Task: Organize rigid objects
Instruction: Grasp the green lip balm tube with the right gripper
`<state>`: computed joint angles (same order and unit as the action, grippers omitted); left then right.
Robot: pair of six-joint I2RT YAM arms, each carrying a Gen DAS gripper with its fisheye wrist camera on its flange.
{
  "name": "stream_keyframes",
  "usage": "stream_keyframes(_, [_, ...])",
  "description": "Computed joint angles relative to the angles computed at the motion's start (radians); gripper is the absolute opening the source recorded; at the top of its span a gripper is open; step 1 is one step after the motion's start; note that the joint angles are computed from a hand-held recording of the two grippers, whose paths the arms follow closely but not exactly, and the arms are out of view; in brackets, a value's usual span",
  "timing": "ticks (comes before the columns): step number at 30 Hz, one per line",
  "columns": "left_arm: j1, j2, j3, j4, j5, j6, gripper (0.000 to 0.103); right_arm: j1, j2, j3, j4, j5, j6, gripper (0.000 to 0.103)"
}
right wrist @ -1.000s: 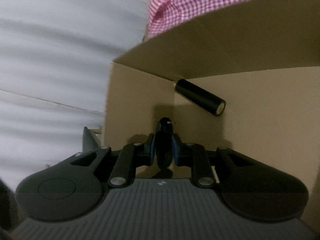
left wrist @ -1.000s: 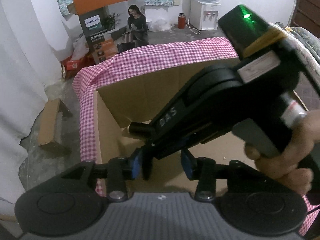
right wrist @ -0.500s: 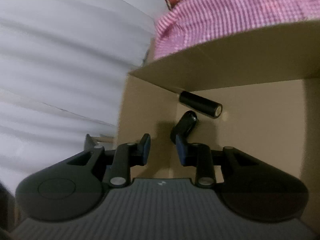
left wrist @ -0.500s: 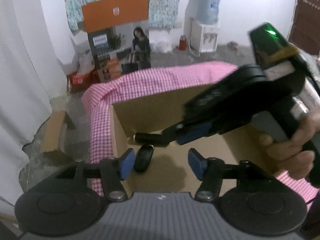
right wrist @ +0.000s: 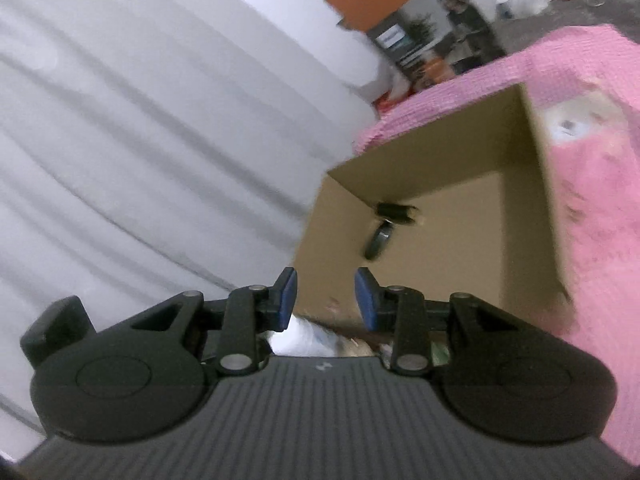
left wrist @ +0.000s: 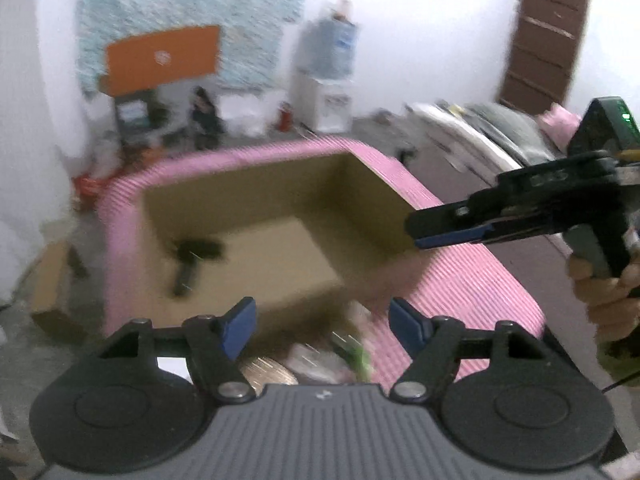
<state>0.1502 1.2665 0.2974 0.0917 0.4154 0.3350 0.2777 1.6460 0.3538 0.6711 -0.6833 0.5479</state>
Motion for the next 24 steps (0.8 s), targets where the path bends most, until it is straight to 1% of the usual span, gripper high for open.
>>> stream_keyframes(2, [-0.098,0.095,-0.042,0.113,-0.047,-0.025,0.074,0.011,0.059,-0.082,0.111,0.053,0.011,0.032])
stream_keyframes(4, [-0.199,0.24,-0.053,0.243,-0.105,-0.053,0.072,0.033,0.235,-0.118,0.306,0.084,0.055,0.032])
stream_keyframes(5, [-0.253,0.338,-0.043,0.316,-0.131,-0.073,0.069,0.036,0.314,-0.121,0.375,0.087,0.073,0.032])
stream_keyframes(6, [-0.291,0.42,-0.028,0.372,-0.155,-0.089,0.067,0.061,0.434,-0.106,0.471,0.114,0.104,0.032])
stream_keyframes(8, [-0.35,0.548,0.013,0.433,-0.225,-0.119,0.056,0.083,0.57,-0.064,0.547,0.137,0.138,0.031])
stream_keyframes(10, [-0.38,0.657,0.073,0.461,-0.265,-0.141,0.054,0.085,0.655,-0.015,0.567,0.135,0.16,0.031])
stream_keyframes(11, [-0.384,0.692,0.105,0.45,-0.272,-0.151,0.053,0.079,0.68,-0.004,0.575,0.127,0.163,0.031])
stream_keyframes(12, [-0.387,0.716,0.128,0.439,-0.275,-0.16,0.052,0.071,0.682,-0.008,0.571,0.118,0.16,0.031])
stream_keyframes(13, [-0.391,0.747,0.161,0.421,-0.282,-0.172,0.048,0.065,0.699,0.007,0.568,0.111,0.159,0.031])
stream_keyframes(14, [-0.398,0.763,0.166,0.421,-0.29,-0.181,0.045,0.057,0.71,0.014,0.565,0.1,0.155,0.031])
stream_keyframes(18, [-0.42,0.821,0.21,0.403,-0.319,-0.202,0.045,0.01,0.734,0.014,0.569,0.053,0.138,0.031])
stream_keyframes(21, [-0.412,0.853,0.242,0.381,-0.284,-0.205,0.041,-0.015,0.742,0.013,0.565,0.034,0.126,0.031])
stream_keyframes(22, [-0.403,0.86,0.252,0.375,-0.254,-0.201,0.037,-0.025,0.728,0.005,0.555,0.027,0.121,0.031])
stream_keyframes(24, [-0.39,0.848,0.245,0.375,-0.214,-0.191,0.037,-0.045,0.725,0.0,0.546,0.014,0.105,0.031])
